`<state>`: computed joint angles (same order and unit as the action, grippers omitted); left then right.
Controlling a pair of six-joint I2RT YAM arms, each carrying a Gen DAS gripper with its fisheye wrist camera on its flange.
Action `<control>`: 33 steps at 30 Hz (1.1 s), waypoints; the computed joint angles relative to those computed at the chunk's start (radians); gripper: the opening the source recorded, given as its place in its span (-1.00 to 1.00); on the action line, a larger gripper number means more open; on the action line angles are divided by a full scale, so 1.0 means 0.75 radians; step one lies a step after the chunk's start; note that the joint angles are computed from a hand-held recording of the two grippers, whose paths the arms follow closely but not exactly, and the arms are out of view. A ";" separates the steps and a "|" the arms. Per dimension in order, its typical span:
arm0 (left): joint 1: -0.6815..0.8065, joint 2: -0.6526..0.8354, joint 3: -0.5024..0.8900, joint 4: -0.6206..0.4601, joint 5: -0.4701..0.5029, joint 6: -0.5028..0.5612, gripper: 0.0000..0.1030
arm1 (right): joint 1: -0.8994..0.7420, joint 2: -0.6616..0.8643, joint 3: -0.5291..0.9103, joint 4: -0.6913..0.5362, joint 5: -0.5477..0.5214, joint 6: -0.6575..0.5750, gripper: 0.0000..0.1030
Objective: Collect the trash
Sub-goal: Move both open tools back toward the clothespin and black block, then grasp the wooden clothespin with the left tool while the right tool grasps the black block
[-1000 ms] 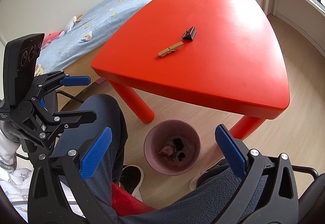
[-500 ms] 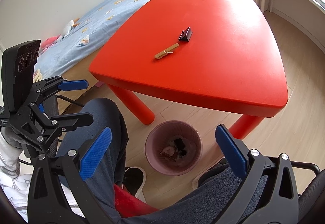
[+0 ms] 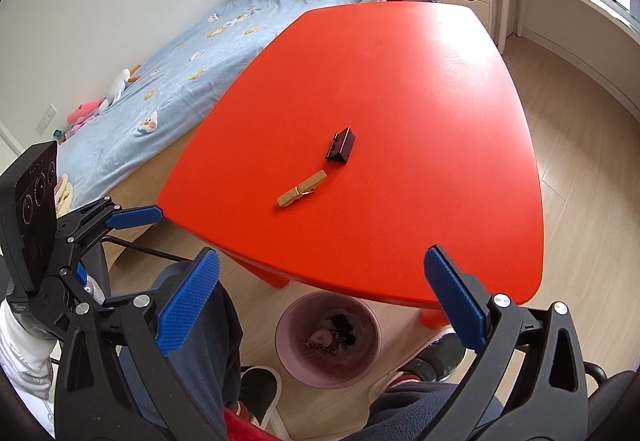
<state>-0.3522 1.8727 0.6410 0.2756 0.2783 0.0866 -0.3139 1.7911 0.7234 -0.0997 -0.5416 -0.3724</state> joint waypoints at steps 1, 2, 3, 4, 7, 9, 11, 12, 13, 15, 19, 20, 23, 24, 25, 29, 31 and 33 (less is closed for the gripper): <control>-0.005 0.011 0.020 -0.002 -0.006 0.010 0.85 | 0.018 0.027 0.045 -0.009 0.011 0.022 0.95; -0.008 0.026 0.043 -0.005 -0.012 0.020 0.85 | 0.035 0.058 0.091 -0.017 0.019 0.043 0.95; -0.012 0.046 0.071 -0.014 -0.018 0.029 0.85 | 0.054 0.091 0.138 -0.023 0.030 0.062 0.95; -0.016 0.062 0.099 -0.025 -0.021 0.033 0.85 | 0.076 0.124 0.185 -0.032 0.048 0.078 0.95; -0.019 0.126 0.176 -0.040 -0.032 0.050 0.85 | 0.142 0.237 0.329 -0.052 0.122 0.120 0.95; -0.022 0.174 0.231 -0.052 -0.043 0.063 0.85 | 0.180 0.328 0.429 -0.070 0.172 0.151 0.95; -0.022 0.225 0.293 -0.078 -0.044 0.071 0.85 | 0.209 0.422 0.527 -0.090 0.216 0.174 0.95; -0.017 0.249 0.318 -0.084 -0.040 0.075 0.85 | 0.223 0.466 0.573 -0.097 0.237 0.187 0.95; -0.013 0.277 0.346 -0.091 -0.039 0.078 0.85 | 0.236 0.513 0.626 -0.118 0.259 0.195 0.95; -0.012 0.331 0.402 -0.107 -0.044 0.080 0.85 | 0.264 0.600 0.712 -0.142 0.306 0.209 0.95; -0.012 0.428 0.494 -0.127 -0.052 0.082 0.85 | 0.298 0.739 0.858 -0.174 0.373 0.240 0.95; -0.013 0.449 0.516 -0.133 -0.057 0.080 0.85 | 0.305 0.766 0.887 -0.178 0.387 0.250 0.95; -0.015 0.499 0.562 -0.140 -0.060 0.072 0.85 | 0.327 0.825 0.951 -0.190 0.419 0.263 0.95; -0.015 0.514 0.575 -0.141 -0.060 0.068 0.85 | 0.334 0.837 0.959 -0.186 0.427 0.262 0.95; -0.017 0.525 0.585 -0.141 -0.062 0.063 0.85 | 0.340 0.849 0.970 -0.185 0.439 0.261 0.95; -0.019 0.560 0.616 -0.140 -0.068 0.051 0.85 | 0.360 0.891 1.002 -0.176 0.470 0.262 0.91; -0.021 0.578 0.635 -0.147 -0.073 0.052 0.85 | 0.369 0.904 1.006 -0.170 0.490 0.248 0.59; -0.023 0.591 0.646 -0.145 -0.077 0.051 0.85 | 0.377 0.892 0.977 -0.130 0.511 0.236 0.45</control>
